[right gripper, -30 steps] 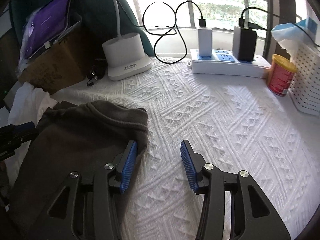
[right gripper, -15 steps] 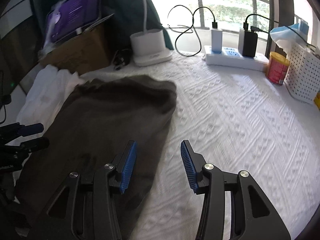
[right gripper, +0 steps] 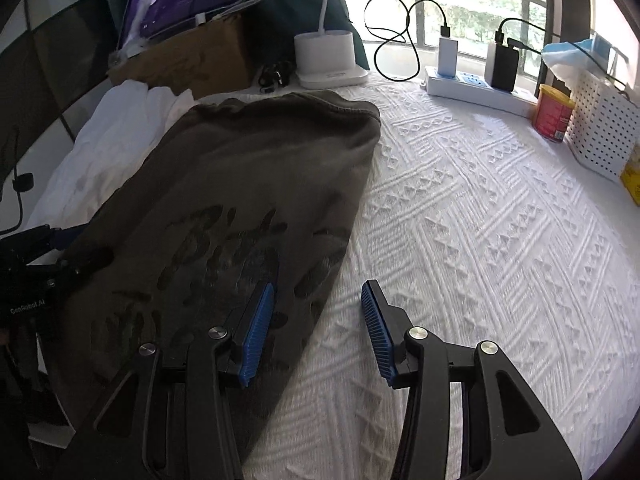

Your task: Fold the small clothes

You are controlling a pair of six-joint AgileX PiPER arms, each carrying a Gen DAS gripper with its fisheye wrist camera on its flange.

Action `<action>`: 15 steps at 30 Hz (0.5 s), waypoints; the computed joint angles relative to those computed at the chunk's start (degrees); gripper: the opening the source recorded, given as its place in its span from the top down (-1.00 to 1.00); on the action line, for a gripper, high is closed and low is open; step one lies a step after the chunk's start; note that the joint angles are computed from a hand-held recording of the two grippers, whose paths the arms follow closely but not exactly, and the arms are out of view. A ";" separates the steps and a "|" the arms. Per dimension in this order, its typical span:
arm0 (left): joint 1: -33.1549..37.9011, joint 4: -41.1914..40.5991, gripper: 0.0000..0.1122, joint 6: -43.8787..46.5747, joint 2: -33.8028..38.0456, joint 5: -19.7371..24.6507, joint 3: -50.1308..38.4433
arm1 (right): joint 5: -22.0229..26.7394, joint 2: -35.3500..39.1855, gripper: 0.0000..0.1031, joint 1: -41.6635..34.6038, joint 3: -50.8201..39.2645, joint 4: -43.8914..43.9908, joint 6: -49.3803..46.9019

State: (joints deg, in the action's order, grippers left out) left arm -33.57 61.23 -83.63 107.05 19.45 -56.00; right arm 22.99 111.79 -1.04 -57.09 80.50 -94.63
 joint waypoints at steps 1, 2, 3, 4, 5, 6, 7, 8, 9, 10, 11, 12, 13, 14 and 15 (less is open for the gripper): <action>-0.56 3.11 0.00 -3.32 -0.27 0.28 0.83 | 0.00 -0.20 0.05 -0.13 0.55 1.02 -1.20; -0.76 5.03 0.00 -5.47 -0.50 0.25 1.43 | 0.09 -0.40 0.05 -0.34 1.16 2.24 -2.64; -0.97 7.22 0.00 -8.10 -0.89 0.18 2.24 | 0.09 -0.63 0.05 -0.48 1.74 3.42 -4.00; -1.10 8.74 0.00 -9.86 -1.15 0.17 2.82 | 0.18 -0.86 0.05 -0.64 2.28 4.25 -5.06; -1.36 10.43 0.00 -11.86 -1.39 0.36 3.36 | 0.34 -1.10 0.05 -0.81 2.74 4.68 -5.74; -1.58 11.40 0.00 -13.03 -1.62 0.56 3.82 | 0.59 -1.40 0.05 -1.00 3.31 5.04 -6.31; -1.93 11.91 0.00 -13.76 -1.78 0.99 4.05 | 0.91 -1.65 0.05 -1.20 3.79 5.25 -6.70; -2.21 12.54 0.00 -14.60 -2.16 1.23 4.57 | 2.35 -1.85 0.05 -1.77 4.25 4.68 -6.64; -2.46 13.33 0.01 -15.34 -2.47 1.42 4.95 | 5.45 -1.88 0.05 -3.02 4.69 4.49 -7.01; -2.67 14.67 0.00 -16.53 -2.99 1.47 5.60 | 7.98 -1.60 0.05 -3.97 4.92 4.95 -7.68; -2.79 16.63 0.01 -18.30 -3.63 1.26 6.47 | 8.88 -1.55 0.05 -4.37 5.27 5.20 -8.02; -2.88 18.03 0.01 -19.63 -3.98 1.15 6.96 | 8.91 -1.59 0.06 -4.45 5.53 5.02 -7.62; -2.97 21.09 0.01 -22.74 -4.74 0.98 8.11 | 9.13 -1.65 0.06 -4.47 5.69 4.86 -7.25; -2.83 22.94 0.01 -24.75 -5.28 0.52 8.88 | 9.91 -1.71 0.06 -4.74 5.93 4.60 -6.88; -2.74 23.93 0.01 -25.96 -5.67 0.07 9.32 | 10.41 -1.87 0.06 -4.91 6.22 4.40 -6.61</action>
State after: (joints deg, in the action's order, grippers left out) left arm -36.31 85.16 -109.58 101.38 19.52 -46.69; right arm 33.40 109.92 -5.94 -50.86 84.90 -101.24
